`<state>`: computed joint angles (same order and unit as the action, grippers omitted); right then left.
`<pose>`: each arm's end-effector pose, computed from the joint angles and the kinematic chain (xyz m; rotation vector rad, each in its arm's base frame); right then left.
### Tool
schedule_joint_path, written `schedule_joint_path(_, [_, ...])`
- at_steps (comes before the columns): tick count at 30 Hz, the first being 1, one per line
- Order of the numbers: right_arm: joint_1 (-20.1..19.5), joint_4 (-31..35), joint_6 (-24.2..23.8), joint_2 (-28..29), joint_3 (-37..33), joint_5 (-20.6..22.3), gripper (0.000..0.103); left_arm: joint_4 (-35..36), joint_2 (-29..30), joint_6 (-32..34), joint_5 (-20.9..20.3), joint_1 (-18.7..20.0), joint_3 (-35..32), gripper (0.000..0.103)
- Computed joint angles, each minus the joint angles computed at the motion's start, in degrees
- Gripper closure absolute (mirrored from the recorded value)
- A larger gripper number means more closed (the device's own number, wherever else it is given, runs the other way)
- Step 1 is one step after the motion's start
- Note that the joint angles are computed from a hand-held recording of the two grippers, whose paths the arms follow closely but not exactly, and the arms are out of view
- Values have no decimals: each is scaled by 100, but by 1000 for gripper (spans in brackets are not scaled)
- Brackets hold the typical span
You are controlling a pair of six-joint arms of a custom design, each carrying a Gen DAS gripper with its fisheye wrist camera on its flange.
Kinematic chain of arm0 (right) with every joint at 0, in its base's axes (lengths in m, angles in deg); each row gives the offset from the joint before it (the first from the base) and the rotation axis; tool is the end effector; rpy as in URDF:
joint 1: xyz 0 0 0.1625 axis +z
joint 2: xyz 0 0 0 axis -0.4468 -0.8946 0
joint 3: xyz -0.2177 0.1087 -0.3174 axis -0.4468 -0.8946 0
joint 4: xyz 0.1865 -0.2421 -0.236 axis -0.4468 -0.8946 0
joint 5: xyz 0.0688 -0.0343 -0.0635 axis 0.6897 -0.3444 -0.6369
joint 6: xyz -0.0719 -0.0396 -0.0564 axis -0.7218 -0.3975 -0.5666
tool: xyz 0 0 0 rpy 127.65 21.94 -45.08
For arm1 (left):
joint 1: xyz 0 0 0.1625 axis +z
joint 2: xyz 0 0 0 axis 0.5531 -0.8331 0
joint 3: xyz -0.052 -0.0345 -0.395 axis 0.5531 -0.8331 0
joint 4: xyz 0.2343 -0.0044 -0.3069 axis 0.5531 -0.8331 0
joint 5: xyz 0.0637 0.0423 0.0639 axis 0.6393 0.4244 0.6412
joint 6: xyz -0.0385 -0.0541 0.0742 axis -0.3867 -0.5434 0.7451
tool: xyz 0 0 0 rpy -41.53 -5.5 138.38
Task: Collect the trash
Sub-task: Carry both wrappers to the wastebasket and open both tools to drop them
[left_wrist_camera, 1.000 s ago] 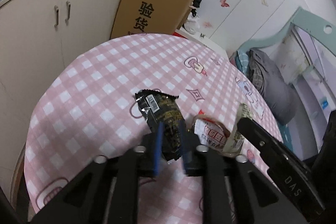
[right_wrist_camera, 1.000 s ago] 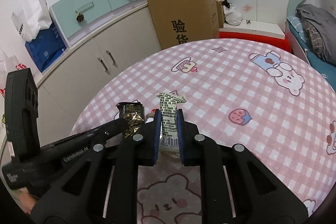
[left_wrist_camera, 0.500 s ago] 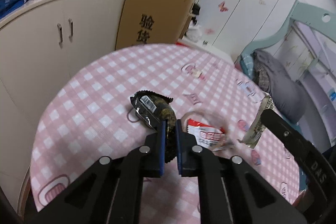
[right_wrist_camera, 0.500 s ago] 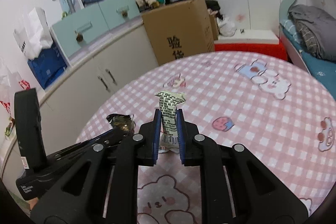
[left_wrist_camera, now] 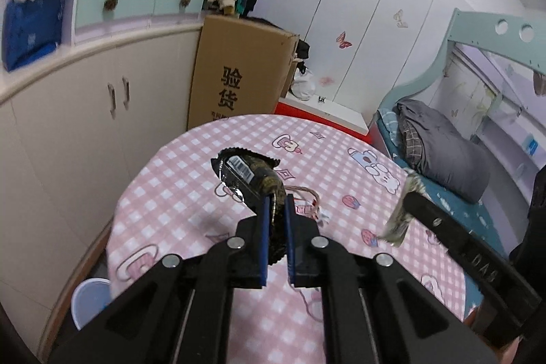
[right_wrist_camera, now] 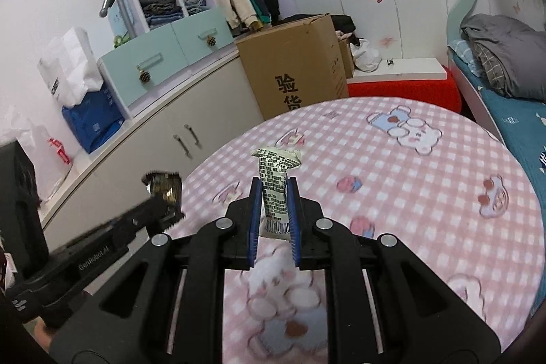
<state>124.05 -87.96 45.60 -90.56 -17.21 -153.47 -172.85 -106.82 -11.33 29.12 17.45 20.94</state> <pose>0.2038 -0.7388 0.2465 0.4267 -2.4529 1.2512 -0.3315 -0.7295 0.1279 0.4181 2.4292 -1.1510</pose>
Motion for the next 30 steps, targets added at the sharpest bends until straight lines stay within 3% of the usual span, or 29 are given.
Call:
schedule_joint_path(9, [254,-415,8,-456,1181,-176,88,-423,-620,-101,256,-348,1270,95])
schedule_joint_path(15, [412,-615,-5,-573,1605,-210,88,-704,-1081,-216,475,-454,2073,95])
schedule_joint_path(30, [888,-178,-111,70,1447,-210,88,-1065,-2164,-583,1055,-224,3595,95])
